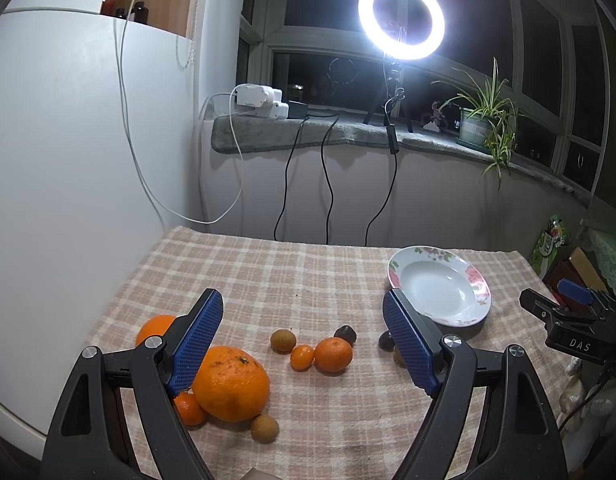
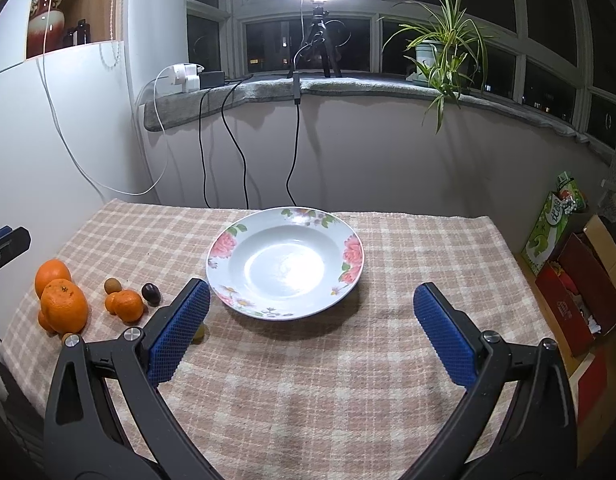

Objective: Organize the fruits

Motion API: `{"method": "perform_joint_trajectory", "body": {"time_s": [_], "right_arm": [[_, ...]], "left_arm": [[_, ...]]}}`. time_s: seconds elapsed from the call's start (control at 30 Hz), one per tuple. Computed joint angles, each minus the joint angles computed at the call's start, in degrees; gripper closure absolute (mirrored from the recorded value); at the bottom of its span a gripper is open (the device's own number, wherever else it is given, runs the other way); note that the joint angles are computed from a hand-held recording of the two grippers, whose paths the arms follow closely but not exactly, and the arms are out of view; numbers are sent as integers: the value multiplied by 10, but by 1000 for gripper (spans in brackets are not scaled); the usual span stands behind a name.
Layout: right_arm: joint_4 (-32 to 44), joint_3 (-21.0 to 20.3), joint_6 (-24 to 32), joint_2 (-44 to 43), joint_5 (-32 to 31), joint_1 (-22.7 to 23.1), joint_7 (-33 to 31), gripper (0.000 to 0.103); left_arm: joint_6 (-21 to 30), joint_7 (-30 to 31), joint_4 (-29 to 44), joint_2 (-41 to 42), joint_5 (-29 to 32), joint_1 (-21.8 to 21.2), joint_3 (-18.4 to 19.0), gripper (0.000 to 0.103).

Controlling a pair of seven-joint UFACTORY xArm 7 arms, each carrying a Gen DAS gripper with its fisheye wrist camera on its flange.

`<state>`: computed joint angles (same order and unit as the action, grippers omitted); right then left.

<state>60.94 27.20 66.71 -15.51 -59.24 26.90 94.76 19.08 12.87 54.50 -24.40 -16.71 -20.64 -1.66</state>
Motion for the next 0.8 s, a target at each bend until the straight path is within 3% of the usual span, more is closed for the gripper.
{"method": "perform_joint_trajectory", "body": {"time_s": [0.8], "right_arm": [[8, -4, -4, 11, 2, 5, -1, 0]], "left_arm": [[-1, -5, -7, -6, 2, -3, 0, 21]]}}
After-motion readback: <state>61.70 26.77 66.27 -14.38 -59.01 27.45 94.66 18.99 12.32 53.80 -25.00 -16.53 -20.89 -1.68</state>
